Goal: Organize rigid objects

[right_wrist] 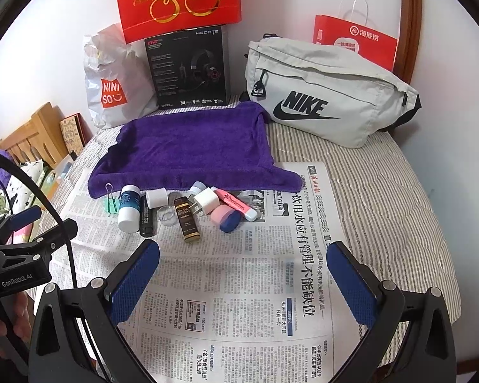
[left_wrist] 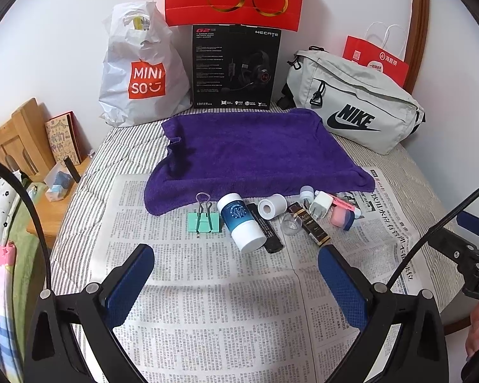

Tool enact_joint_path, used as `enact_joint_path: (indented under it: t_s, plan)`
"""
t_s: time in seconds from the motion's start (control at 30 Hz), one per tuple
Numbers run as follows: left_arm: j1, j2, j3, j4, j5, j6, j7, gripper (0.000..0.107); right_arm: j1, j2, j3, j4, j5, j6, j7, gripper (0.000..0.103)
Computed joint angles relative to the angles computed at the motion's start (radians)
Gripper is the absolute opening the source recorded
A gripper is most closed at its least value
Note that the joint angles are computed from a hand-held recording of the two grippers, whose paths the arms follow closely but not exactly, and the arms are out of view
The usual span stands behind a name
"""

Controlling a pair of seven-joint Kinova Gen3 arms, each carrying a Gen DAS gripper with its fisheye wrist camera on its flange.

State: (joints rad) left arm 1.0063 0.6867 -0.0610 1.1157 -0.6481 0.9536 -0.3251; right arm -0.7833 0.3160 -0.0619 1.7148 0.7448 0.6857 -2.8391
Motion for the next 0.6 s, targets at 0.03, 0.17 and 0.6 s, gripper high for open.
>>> enact_joint_path:
  t_s: [0.03,0.17,0.6]
  plan:
    - [-0.003,0.003,0.002,-0.007,0.002,0.004,-0.005,0.103,0.0,0.001,0.0,-0.001,0.0,0.002,0.001,0.103]
    - [-0.008,0.007,0.007,-0.017,0.011,0.01,-0.019,0.103,0.002,0.002,-0.002,-0.004,-0.005,0.002,0.002,0.103]
    - [-0.01,0.016,0.004,-0.039,0.028,0.02,-0.044,0.103,0.003,-0.007,-0.001,0.004,-0.001,-0.003,-0.008,0.103]
